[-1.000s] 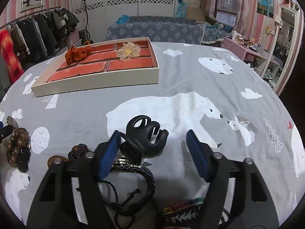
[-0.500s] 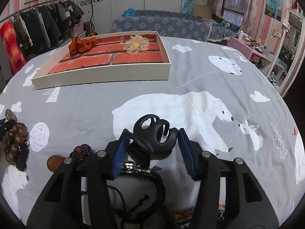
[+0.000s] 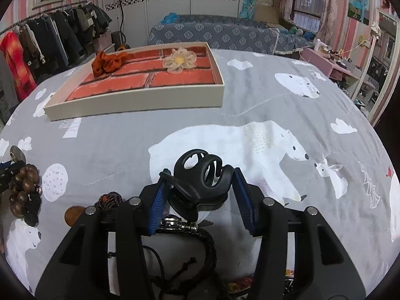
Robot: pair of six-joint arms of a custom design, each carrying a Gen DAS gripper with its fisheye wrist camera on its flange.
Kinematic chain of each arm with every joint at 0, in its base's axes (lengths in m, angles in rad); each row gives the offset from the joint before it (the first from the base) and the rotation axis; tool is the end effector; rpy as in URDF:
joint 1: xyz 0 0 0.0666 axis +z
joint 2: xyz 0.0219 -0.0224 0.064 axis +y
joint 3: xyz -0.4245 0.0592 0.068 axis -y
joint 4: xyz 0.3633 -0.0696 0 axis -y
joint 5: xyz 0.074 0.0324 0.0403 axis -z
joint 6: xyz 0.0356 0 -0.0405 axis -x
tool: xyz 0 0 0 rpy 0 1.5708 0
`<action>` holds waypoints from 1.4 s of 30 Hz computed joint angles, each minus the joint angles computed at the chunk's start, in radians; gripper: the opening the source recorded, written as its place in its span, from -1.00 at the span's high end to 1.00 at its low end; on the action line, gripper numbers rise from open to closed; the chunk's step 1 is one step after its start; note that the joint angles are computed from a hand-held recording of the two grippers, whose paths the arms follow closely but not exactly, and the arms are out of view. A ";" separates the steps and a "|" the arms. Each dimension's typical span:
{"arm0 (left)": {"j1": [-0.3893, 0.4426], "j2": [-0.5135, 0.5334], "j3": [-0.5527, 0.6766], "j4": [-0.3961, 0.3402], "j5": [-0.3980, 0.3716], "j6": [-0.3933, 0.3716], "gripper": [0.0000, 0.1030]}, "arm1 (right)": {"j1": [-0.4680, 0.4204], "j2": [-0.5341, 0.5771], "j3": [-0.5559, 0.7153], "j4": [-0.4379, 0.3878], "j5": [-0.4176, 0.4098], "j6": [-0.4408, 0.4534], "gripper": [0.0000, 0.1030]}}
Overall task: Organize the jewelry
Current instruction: 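Grasp the white watch with the left tool while the right tool grasps the black claw clip, then carry the watch and claw clip into the tray and open both tools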
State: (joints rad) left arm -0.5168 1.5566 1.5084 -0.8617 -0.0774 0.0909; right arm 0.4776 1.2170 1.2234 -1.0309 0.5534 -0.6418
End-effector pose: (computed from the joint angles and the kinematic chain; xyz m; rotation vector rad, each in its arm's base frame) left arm 0.4479 -0.2518 0.4520 0.4927 2.4348 -0.1632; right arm 0.3249 0.1466 0.4655 0.3852 2.3648 -0.2195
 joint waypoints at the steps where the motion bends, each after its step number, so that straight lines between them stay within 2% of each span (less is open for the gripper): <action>1: -0.001 -0.002 -0.003 0.004 -0.004 -0.001 0.52 | 0.005 -0.003 -0.001 0.004 0.010 0.002 0.02; 9: -0.013 -0.016 -0.017 0.039 -0.045 0.001 0.59 | 0.016 -0.016 -0.007 0.027 0.043 0.019 0.02; 13: -0.014 -0.017 -0.010 0.046 -0.063 0.012 0.59 | 0.028 -0.029 -0.002 0.030 0.096 0.028 0.02; 19: -0.025 -0.010 0.025 0.038 -0.108 0.023 0.59 | 0.032 -0.028 0.033 0.029 0.083 0.067 0.02; 24: -0.026 -0.001 0.070 0.023 -0.102 0.042 0.59 | 0.013 -0.019 0.079 0.052 0.065 0.105 0.02; 31: -0.040 0.077 0.252 -0.039 -0.077 0.065 0.59 | -0.038 0.051 0.190 0.057 0.015 0.177 0.02; 33: -0.047 0.129 0.343 -0.086 -0.067 0.081 0.59 | -0.062 0.086 0.226 0.049 -0.013 0.201 0.02; 37: -0.058 0.255 0.548 -0.203 -0.045 0.109 0.59 | -0.141 0.164 0.312 0.056 -0.119 0.239 0.02; 42: -0.067 0.416 0.795 -0.300 -0.052 0.095 0.59 | -0.214 0.280 0.436 0.027 -0.182 0.275 0.02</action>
